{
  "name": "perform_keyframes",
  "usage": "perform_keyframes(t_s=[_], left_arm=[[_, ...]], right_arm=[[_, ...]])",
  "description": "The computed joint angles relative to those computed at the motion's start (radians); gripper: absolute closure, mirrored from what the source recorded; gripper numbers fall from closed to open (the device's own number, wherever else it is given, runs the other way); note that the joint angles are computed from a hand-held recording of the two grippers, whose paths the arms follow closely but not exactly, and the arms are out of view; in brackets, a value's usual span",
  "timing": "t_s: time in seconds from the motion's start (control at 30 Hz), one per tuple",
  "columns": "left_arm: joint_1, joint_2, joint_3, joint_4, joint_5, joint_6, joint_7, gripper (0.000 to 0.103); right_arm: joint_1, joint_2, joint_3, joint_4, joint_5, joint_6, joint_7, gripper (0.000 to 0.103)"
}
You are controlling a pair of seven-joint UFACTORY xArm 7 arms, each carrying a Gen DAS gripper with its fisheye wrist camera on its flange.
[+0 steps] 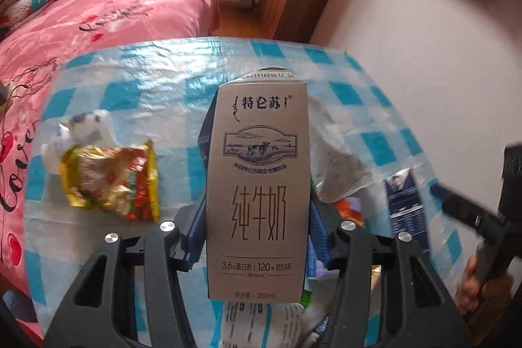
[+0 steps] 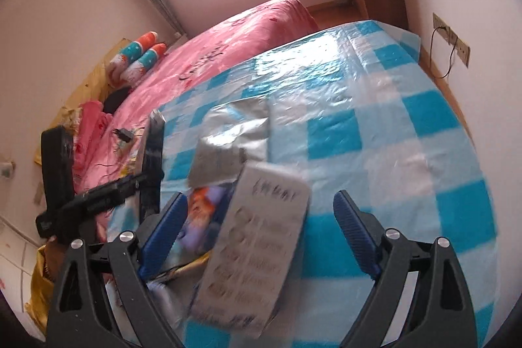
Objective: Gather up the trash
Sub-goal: 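Grasp the white yogurt bottle with right gripper while left gripper holds the carton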
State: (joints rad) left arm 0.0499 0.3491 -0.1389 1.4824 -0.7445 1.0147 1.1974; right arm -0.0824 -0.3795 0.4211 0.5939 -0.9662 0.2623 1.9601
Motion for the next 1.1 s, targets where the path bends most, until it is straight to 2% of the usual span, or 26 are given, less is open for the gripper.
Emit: perform_keyframes(t_s=[0.1,0.23,0.3,0.5,0.57,0.83,0.97,1.1], left_arm=[[0.024,-0.020,0.004,0.002,-0.035,0.025,0.010,0.049],[0.047,-0.039,0.019,0.005,-0.064,0.069,0.018,0.049],[0.059,-0.050,0.028,-0.003,-0.080,0.084,0.026,0.049],[0.094,-0.069,0.058,-0.014,-0.109,0.118,0.044,0.048],[0.106,-0.075,0.068,-0.023,-0.117,0.118,0.056,0.049],[0.161,-0.067,0.102,-0.042,-0.119,0.123,0.085,0.049],[0.192,-0.055,0.110,-0.039,-0.120,0.135,0.094,0.048],[0.228,-0.043,0.118,-0.027,-0.128,0.153,0.110,0.048]], right_arm=[[0.034,-0.007,0.053,0.030,-0.015,0.062,0.000,0.013],[0.078,0.064,0.083,0.106,-0.104,0.037,0.017,0.013],[0.119,0.149,0.080,0.165,-0.126,0.026,-0.032,0.013],[0.239,0.361,0.050,0.300,-0.069,0.063,-0.185,0.013],[0.267,0.416,0.030,0.333,-0.062,0.060,-0.193,0.013],[0.398,0.502,-0.049,0.442,-0.069,0.194,-0.148,0.008],[0.468,0.541,-0.076,0.498,-0.033,0.302,-0.247,0.008],[0.518,0.540,-0.109,0.495,0.012,0.338,-0.327,0.008]])
